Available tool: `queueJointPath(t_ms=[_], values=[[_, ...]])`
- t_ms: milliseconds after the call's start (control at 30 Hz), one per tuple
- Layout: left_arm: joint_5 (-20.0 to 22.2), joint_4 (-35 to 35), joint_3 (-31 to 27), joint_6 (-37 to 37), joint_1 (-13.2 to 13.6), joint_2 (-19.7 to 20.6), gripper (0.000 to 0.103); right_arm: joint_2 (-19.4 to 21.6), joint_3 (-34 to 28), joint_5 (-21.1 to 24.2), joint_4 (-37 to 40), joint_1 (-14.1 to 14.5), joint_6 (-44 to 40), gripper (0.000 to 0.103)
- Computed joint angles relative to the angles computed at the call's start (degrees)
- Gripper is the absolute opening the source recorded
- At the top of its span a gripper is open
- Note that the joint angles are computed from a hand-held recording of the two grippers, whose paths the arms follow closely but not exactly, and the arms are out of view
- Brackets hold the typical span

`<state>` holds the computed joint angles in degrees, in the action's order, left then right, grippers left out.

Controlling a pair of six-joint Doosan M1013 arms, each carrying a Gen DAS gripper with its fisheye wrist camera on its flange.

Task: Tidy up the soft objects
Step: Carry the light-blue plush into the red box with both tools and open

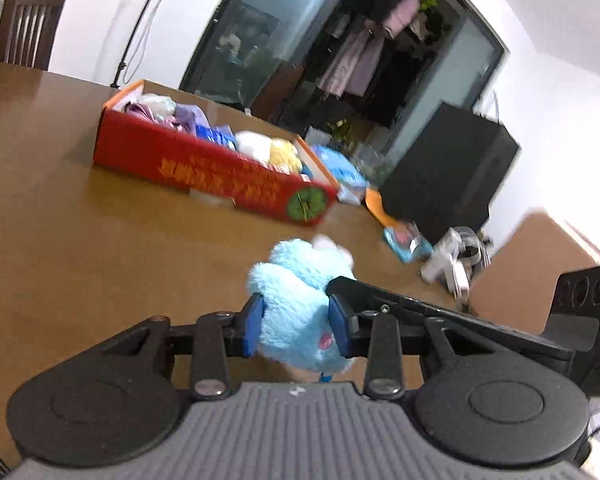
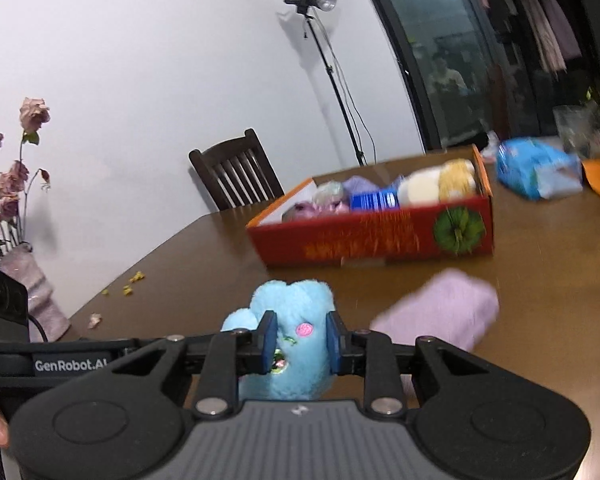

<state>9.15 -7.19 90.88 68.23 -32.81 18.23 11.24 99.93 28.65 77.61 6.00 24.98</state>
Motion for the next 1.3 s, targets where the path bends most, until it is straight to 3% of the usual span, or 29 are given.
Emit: queueJointPath(t_ms=[167,467,633,767,900,1100,1300], values=[[0.81,-12.57,1.67,11.93,-0.94,-0.61,0.031,-2.79,4.74,0.07,0.84,-1.27,1.44,0.025],[1.07,-22.28,1.66,23.11,-1.65,-0.32,0.03,-4.9,8.06,-1.89,4.56,-2.24,0.06,0.025],[0.76,-25.95,-1.79,29.66,-0.84,1.06,0.03,-3.95,5.4,-1.51,4.51,-2.81,-0.26,0.025],[0.91,-29.73,-10.16,38.07,1.03,4.89,0.03,-0.17,-2.63,-0.77,4.67,-3.79,-3.43,0.025],[7.51,-23.97,-23.38,30.79,3.77,12.34,0.03,7.04,-15.29,0.36,-6.83,-4.2,7.28,0.025],[22.65,-17.98,-44.33,19.29,7.01,25.53,0.029,19.45,-34.96,6.07,-35.32,-3.38,35.13,0.025],[35.44,-11.38,-56.63,14.26,7.17,33.16,0.029,25.78,-44.97,13.74,-60.53,-0.87,52.05,0.022]])
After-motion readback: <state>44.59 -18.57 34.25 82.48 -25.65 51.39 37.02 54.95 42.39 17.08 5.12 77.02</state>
